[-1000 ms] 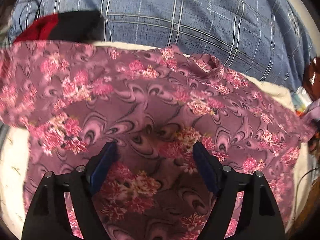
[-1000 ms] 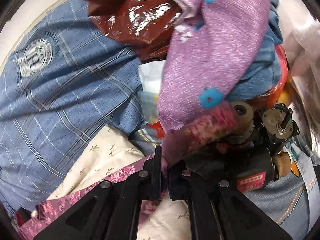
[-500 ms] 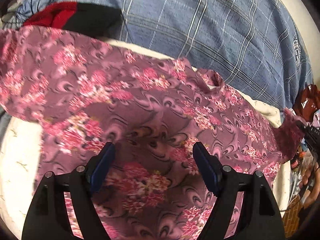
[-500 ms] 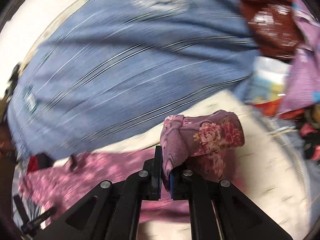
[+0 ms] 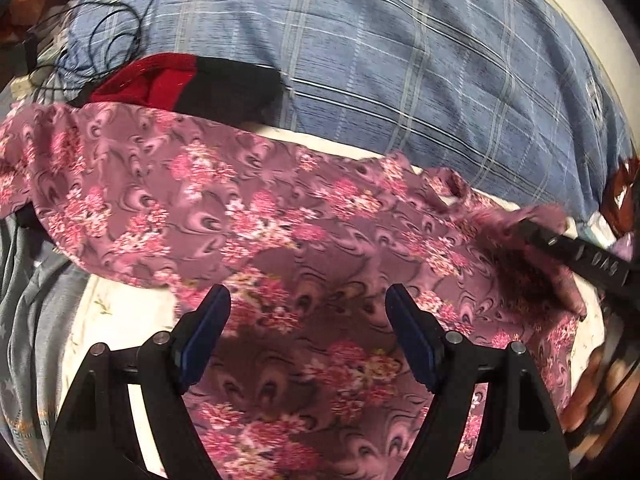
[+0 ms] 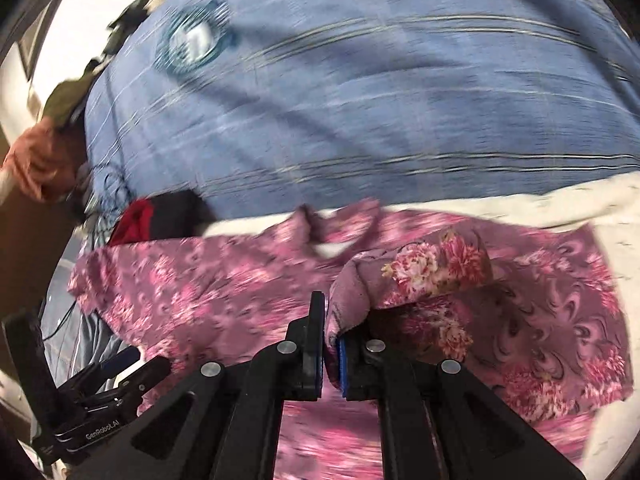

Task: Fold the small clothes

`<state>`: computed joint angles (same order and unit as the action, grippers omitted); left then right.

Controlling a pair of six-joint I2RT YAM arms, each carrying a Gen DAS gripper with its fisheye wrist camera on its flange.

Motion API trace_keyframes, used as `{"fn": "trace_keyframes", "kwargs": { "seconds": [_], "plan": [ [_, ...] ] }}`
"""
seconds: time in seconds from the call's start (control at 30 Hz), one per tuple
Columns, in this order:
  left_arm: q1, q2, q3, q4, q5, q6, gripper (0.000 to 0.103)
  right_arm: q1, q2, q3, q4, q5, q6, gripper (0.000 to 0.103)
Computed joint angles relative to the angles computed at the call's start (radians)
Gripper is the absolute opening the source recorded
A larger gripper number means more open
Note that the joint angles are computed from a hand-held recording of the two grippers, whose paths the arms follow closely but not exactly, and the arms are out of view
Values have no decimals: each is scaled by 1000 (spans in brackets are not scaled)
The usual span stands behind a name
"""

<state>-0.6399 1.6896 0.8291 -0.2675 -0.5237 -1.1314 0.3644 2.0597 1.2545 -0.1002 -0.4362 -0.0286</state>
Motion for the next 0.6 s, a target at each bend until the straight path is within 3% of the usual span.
{"fn": "trace_keyframes", "kwargs": {
  "seconds": [0.23, 0.3, 0.33, 0.37, 0.47, 0.6],
  "plan": [
    [73, -128, -142, 48, 26, -52, 80, 175, 43, -26, 84, 19, 80, 11],
    [95, -153, -180, 73, 43, -70, 80, 215, 79, -10, 78, 0, 104, 23],
    [109, -168, -204, 95, 59, -77, 80, 228, 100, 9, 51, -9, 103, 38],
    [125, -181, -229, 127, 81, -80, 80, 244, 117, 18, 26, -5, 100, 45],
    [155, -191, -272, 209, 147, -79, 80, 233, 105, -13, -5, -41, 74, 45],
    [147, -128, -245, 283, 221, -47, 80, 122, -28, -178, 12, -140, 14, 49]
  ]
}}
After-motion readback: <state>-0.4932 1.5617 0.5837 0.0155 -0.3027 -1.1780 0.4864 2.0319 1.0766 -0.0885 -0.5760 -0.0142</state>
